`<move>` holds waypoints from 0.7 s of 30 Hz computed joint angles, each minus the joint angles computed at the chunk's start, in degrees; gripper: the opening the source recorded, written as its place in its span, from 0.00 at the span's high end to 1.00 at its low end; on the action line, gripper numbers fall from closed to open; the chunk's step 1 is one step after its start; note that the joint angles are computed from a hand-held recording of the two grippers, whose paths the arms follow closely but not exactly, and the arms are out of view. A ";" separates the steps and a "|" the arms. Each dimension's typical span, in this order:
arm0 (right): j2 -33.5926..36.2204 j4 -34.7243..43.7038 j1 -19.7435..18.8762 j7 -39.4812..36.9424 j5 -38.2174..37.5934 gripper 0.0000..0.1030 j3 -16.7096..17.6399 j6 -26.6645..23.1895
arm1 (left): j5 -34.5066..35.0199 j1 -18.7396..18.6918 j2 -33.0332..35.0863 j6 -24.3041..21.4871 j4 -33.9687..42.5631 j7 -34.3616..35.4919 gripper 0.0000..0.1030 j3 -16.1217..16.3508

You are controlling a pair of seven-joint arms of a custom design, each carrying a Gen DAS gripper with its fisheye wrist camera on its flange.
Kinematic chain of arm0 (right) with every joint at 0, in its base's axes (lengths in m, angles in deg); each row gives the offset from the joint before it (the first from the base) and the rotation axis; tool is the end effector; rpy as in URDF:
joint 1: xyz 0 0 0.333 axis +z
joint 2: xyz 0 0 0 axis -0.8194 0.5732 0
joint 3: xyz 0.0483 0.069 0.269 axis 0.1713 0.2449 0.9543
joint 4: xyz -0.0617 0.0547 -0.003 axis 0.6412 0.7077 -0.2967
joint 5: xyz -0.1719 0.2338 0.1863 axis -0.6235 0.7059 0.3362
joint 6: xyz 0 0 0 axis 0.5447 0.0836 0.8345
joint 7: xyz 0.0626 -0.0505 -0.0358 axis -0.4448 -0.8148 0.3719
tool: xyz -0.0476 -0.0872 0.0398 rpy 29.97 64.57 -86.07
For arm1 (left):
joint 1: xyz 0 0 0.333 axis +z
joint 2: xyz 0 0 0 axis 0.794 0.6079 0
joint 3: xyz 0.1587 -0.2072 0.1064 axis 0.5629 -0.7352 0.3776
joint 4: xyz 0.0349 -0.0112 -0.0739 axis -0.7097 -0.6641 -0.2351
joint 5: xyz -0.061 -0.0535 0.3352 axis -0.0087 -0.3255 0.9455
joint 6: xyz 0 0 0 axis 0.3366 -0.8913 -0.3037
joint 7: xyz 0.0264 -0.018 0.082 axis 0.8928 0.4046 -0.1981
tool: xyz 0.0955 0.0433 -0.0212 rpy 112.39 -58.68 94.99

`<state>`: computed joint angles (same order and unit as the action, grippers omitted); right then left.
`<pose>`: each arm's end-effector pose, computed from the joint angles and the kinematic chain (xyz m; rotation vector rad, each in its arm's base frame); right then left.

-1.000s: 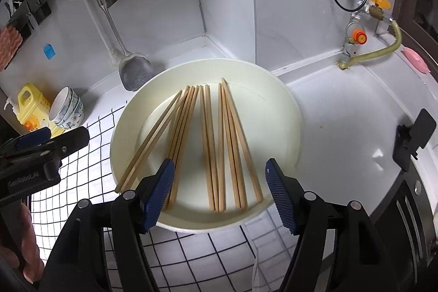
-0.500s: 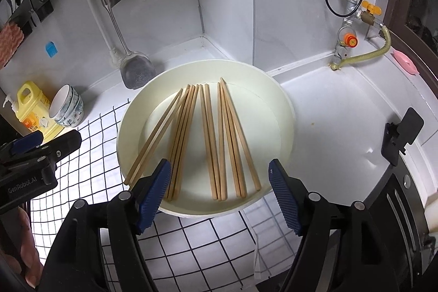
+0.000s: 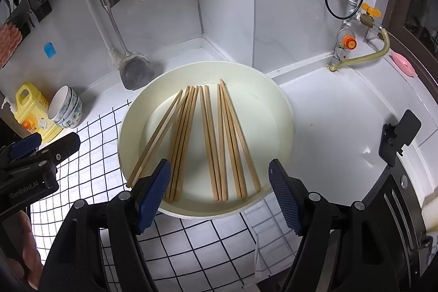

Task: Organize utensils

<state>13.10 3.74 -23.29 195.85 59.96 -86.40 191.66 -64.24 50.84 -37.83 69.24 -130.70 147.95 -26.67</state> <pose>0.5956 0.3080 0.5231 -1.5810 2.3137 -0.5703 0.6755 -0.1293 0.4816 -1.5339 2.2413 -0.6800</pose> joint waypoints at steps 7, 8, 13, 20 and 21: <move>0.17 0.37 0.04 -0.20 0.23 0.32 0.01 -0.08 | -0.42 0.32 0.04 -0.38 0.26 -0.01 0.06 -0.07; 0.19 0.36 0.05 -0.22 0.21 0.32 0.00 -0.06 | -0.40 0.30 0.07 -0.43 0.35 -0.08 0.06 -0.03; 0.03 0.09 0.17 0.07 0.00 0.32 -0.08 -0.02 | 1.39 -0.49 -0.13 0.34 0.00 -2.02 0.06 1.06; -0.55 -0.79 0.08 0.22 -0.17 0.32 0.05 0.27 | 1.00 -0.01 0.35 -0.91 1.10 -2.23 0.06 0.61; -0.57 -0.80 0.06 0.23 -0.19 0.32 0.07 0.30 | 1.14 -0.05 0.22 -0.69 0.88 -2.21 0.06 0.63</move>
